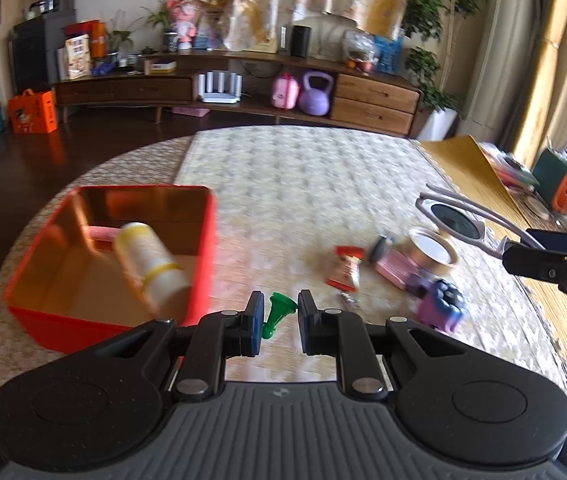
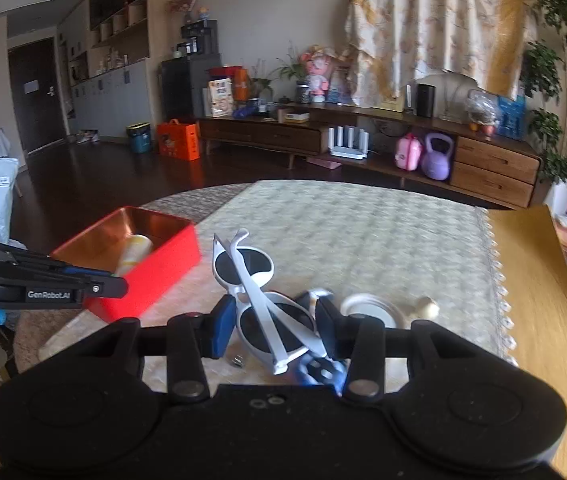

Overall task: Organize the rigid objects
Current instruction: 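Carry the sunglasses and the green piece with both tools over the red box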

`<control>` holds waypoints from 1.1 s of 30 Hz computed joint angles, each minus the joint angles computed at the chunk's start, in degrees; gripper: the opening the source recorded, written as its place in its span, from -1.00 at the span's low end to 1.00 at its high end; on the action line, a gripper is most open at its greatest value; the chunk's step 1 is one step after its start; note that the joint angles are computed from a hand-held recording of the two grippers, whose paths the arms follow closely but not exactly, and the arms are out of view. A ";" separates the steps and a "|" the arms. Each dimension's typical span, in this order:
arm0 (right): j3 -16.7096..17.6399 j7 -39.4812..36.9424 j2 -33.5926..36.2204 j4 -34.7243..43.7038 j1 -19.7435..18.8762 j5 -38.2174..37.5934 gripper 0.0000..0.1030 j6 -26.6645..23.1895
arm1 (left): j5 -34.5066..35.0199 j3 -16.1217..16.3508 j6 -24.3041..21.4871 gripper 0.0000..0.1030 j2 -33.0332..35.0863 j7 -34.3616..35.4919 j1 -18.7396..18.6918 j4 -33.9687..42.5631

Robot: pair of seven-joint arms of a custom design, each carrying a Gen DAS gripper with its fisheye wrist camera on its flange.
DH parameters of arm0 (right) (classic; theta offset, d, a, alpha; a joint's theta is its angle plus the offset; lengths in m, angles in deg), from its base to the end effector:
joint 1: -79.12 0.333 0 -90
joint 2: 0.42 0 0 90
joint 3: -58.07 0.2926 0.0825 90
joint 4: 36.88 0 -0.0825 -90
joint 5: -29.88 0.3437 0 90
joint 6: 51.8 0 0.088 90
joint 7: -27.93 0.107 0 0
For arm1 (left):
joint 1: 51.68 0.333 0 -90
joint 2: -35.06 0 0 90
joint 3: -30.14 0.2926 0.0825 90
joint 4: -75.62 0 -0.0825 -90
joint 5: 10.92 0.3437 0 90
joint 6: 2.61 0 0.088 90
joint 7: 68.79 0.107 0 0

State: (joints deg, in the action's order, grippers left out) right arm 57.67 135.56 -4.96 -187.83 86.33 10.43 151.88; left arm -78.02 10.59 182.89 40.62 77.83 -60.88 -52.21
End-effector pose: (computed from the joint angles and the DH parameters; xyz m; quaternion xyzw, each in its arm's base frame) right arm 0.4416 0.0941 0.4028 -0.6809 0.5595 -0.2678 0.3894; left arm 0.4953 -0.1655 0.4003 -0.5530 0.7223 -0.3633 0.2013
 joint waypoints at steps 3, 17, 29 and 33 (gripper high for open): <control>1.88 -1.76 2.22 3.56 1.25 2.26 -0.16 -1.57 | 0.61 1.49 -0.21 -0.67 -0.37 -0.26 0.85 0.06; 3.73 -2.64 16.96 24.69 7.42 3.98 -0.16 -12.07 | 27.84 11.74 -2.37 -0.66 5.28 -22.48 2.58 2.59; 13.15 -12.61 32.90 47.78 3.14 2.33 -0.16 -25.00 | 45.47 19.84 -6.49 -0.66 13.13 -38.24 -0.12 10.05; 14.22 -16.84 37.91 55.25 3.92 5.33 -0.16 -29.79 | 49.57 20.50 -8.24 -0.66 15.30 -41.71 0.20 12.48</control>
State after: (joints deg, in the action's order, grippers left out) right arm 71.89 118.73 32.96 -132.58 90.25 15.76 122.09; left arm -28.44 31.09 174.66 55.92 36.13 -60.68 -39.73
